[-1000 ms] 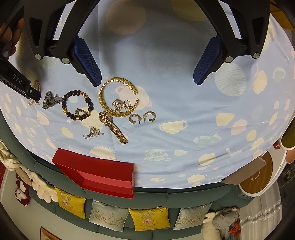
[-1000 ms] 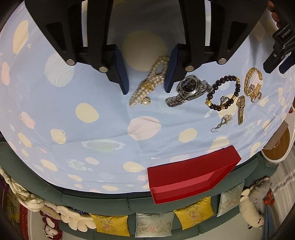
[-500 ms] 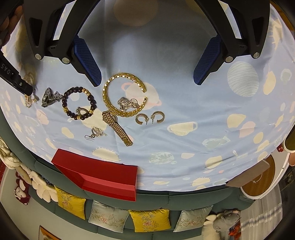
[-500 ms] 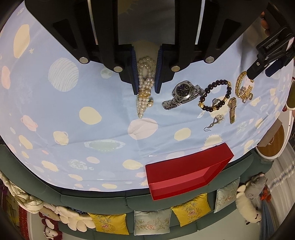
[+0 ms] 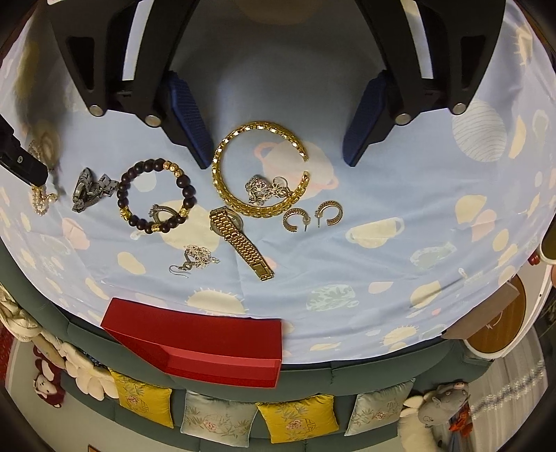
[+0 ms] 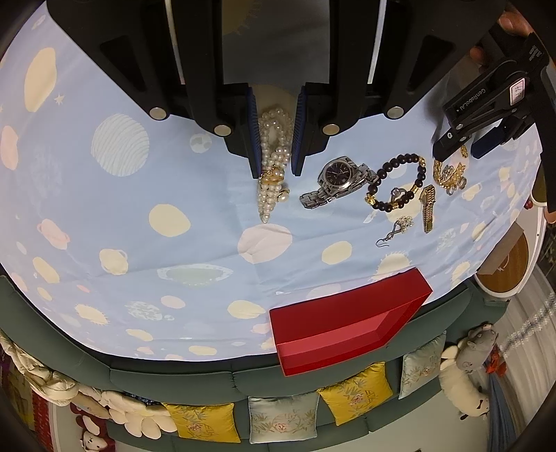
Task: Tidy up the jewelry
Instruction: 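Grasp the gold bangle with the left gripper while the right gripper lifts the pearl necklace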
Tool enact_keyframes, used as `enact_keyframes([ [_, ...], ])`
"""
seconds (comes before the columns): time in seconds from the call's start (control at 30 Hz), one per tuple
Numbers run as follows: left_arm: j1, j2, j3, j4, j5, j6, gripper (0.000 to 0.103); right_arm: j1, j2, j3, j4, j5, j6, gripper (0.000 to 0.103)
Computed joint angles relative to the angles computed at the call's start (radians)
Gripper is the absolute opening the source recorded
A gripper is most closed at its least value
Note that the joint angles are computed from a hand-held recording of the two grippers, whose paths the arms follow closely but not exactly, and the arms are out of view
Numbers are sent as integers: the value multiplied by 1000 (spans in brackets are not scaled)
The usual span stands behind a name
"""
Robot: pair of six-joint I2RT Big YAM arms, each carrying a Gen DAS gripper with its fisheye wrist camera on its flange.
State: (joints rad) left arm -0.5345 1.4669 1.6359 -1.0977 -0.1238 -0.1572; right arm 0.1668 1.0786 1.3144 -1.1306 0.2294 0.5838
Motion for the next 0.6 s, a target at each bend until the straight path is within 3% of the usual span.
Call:
enact_keyframes([
  [0.03, -1, -3, -3, 5, 3, 8, 58, -2, -1, 0, 1, -2, 2, 17],
  [0.1, -1, -8, -7, 9, 15, 15, 51, -5, -3, 0, 3, -3, 3, 17],
  [0.37, 31, -27, 9, -10, 151, -18, 51, 2, -8, 4, 10, -2, -1, 17],
  [0.6, 55, -86, 10, 19, 229, -35, 51, 32, -14, 31, 27, 17, -18, 17],
])
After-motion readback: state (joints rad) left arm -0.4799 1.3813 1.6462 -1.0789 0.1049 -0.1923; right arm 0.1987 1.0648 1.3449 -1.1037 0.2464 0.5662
